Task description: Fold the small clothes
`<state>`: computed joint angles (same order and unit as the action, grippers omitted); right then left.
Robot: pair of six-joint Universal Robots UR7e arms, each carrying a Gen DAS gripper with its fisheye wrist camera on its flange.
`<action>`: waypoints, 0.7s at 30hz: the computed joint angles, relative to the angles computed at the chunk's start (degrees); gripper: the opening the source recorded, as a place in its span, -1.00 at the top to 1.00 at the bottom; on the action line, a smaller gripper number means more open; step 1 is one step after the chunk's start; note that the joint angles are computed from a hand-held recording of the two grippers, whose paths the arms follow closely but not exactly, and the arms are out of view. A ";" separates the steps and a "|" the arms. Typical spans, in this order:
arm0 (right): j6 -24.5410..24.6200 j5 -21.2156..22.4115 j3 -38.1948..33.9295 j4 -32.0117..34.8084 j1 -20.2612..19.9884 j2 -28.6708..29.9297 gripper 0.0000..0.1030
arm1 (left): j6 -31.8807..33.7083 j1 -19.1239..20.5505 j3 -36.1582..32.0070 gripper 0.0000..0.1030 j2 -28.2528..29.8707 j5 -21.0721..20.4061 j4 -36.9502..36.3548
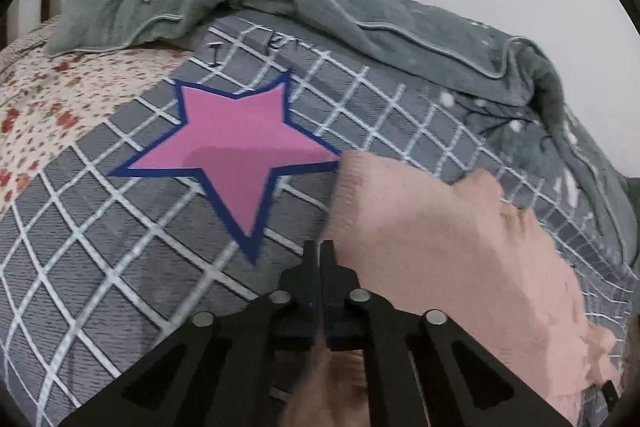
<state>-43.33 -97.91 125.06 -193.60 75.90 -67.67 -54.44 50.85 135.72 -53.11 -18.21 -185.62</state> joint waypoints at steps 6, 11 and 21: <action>-2.76 -0.29 0.95 -0.51 0.33 -0.18 0.28 | 3.07 0.57 0.46 0.94 -0.10 -3.40 -3.59; -3.96 -0.26 1.92 -2.48 0.40 -0.49 0.00 | 0.70 -0.25 1.18 0.82 -1.51 -3.66 2.12; -2.20 3.03 4.39 -0.50 0.41 -3.13 -0.04 | -0.76 -6.69 9.33 -0.31 -4.66 -6.50 -0.05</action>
